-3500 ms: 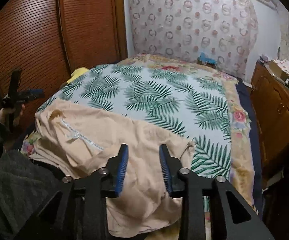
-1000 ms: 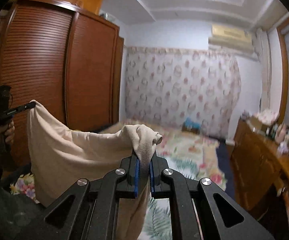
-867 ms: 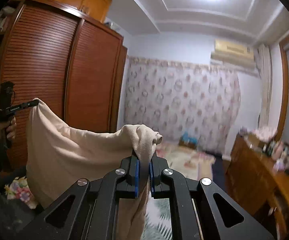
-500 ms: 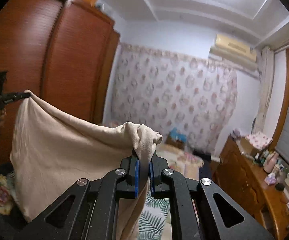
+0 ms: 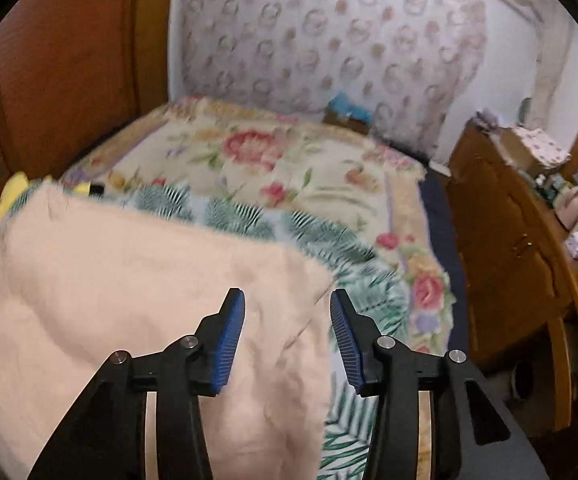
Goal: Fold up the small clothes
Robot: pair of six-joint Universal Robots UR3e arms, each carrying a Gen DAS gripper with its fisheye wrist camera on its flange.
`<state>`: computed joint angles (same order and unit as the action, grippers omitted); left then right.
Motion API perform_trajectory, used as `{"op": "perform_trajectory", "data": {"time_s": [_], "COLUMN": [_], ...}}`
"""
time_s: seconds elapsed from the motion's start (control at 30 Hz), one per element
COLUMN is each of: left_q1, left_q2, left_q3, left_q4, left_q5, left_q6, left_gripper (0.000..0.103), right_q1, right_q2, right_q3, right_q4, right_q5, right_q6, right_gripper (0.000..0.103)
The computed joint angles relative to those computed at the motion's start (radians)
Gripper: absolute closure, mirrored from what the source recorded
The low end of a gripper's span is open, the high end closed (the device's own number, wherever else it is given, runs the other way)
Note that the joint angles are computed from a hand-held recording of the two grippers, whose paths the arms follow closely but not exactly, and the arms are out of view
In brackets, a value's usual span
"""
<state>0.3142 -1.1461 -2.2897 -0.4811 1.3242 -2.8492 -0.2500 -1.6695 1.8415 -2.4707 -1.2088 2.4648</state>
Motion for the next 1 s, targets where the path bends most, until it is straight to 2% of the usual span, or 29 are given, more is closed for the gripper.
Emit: {"op": "perform_trajectory", "data": {"time_s": [0.07,0.2,0.27,0.33,0.47,0.6,0.7,0.77,0.87,1.0], "left_q1": [0.0,0.029,0.057,0.08,0.067,0.063,0.029,-0.033,0.025,0.044], "left_q2": [0.038,0.169,0.265,0.359,0.491,0.644,0.706,0.704,0.777,0.814], "left_q3": [-0.045,-0.131,-0.169,-0.189,-0.234,-0.277,-0.317,-0.354,-0.35,-0.354], "left_q4": [-0.011,-0.097,-0.179,-0.29,-0.413,-0.562,-0.582,-0.496,-0.59,-0.625], "left_q5": [-0.009,-0.054,-0.086,-0.113,-0.1,-0.091,-0.059,-0.004,-0.039,-0.044], "left_q6": [0.017,0.037,0.055,0.071,0.067,0.077,0.053,0.01,0.034,0.052], "left_gripper": [0.032,0.031,0.031,0.031,0.031,0.031,0.03,0.029,0.027,0.025], "right_q1": [-0.023,-0.098,-0.176,-0.224,-0.274,-0.439,-0.5,-0.514,-0.522,-0.524], "right_q2": [0.009,-0.055,-0.121,-0.135,-0.168,-0.35,-0.409,-0.42,-0.412,-0.435], "right_q3": [0.007,0.047,0.048,0.078,0.138,0.159,0.185,0.227,0.263,0.321], "right_q4": [0.016,0.111,0.228,0.248,0.252,0.553,0.654,0.646,0.602,0.518], "right_q5": [0.034,0.116,0.172,0.201,0.217,0.309,0.334,0.34,0.341,0.362], "right_q6": [-0.025,-0.087,-0.151,-0.177,-0.201,-0.367,-0.45,-0.46,-0.45,-0.432], "right_gripper": [0.055,0.055,0.055,0.055,0.055,0.055,0.055,0.055,0.055,0.055]}}
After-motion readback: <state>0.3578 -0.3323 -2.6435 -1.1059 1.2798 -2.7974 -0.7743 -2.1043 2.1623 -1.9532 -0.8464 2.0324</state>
